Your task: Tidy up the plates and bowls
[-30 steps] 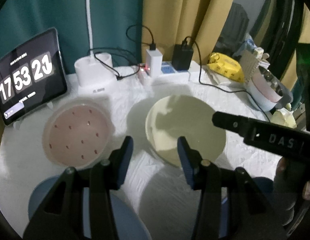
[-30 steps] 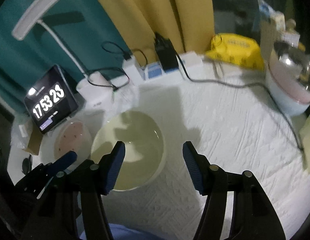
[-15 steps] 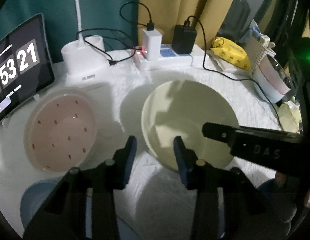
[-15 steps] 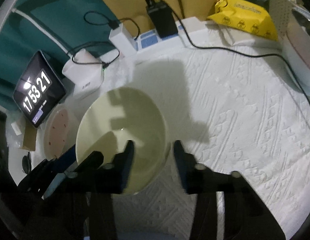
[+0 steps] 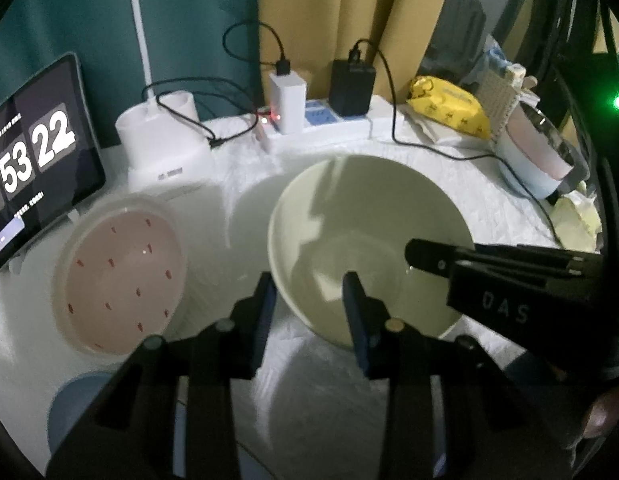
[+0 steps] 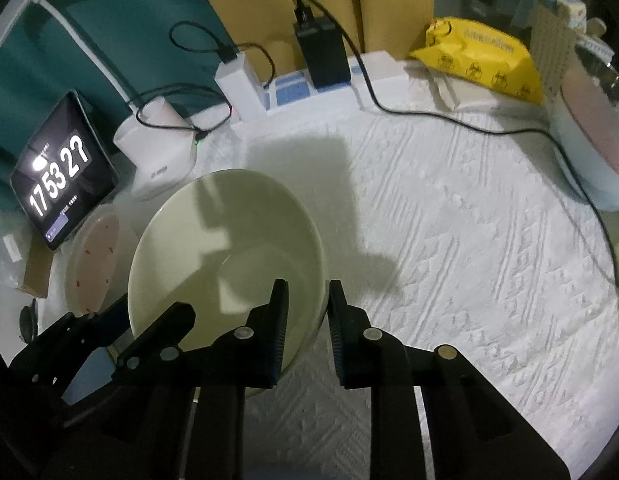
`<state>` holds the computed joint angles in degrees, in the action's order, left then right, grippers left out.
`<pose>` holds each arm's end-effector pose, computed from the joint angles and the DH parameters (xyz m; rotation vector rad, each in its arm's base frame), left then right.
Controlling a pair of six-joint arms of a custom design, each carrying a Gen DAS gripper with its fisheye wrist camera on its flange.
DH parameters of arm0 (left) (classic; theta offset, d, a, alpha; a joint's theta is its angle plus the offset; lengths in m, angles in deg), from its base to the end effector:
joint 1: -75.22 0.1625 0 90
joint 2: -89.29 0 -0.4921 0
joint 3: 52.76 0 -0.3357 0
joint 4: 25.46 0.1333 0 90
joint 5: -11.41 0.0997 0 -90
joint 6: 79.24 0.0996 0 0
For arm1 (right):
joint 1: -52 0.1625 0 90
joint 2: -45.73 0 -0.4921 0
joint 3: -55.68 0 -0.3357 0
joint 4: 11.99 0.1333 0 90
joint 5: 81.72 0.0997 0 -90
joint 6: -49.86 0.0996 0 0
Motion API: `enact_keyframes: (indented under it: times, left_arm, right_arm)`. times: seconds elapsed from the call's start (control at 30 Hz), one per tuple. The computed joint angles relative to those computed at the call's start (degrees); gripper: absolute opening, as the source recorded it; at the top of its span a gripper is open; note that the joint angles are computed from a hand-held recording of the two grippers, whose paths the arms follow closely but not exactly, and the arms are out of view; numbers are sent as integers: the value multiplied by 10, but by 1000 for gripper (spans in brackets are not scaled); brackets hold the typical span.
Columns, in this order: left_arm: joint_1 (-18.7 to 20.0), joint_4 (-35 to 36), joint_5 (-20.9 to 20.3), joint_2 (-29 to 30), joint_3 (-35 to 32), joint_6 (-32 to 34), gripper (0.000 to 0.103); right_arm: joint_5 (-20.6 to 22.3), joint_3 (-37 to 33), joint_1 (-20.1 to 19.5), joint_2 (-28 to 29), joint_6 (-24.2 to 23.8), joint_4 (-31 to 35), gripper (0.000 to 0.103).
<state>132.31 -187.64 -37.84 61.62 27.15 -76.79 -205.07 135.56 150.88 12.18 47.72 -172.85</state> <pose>-0.2469 -0.7465 0.0887 0.5954 2.3977 -0.6587 0.1960 -0.7458 0.1573 0.0788 -2.5294 0.5925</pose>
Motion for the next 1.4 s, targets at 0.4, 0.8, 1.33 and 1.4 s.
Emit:
enact_keyframes:
  times: [0.4,0.8,1.33,1.4]
  left_arm:
    - [-20,-69,3,-25,40,23,35]
    - [-44,-117,13,-58,96,21,35]
    - [-73,-154,22,-87,157,7,35]
    - [-77,-158,23,-91,164,3,35]
  right_arm:
    - [13,31,17,-20,-24,-66,20]
    - [19,74,36,-46,-31,-108,20]
    - [16,135,54,-81,-31,-152,20]
    - [17,142,55,-85,-31,-156,20]
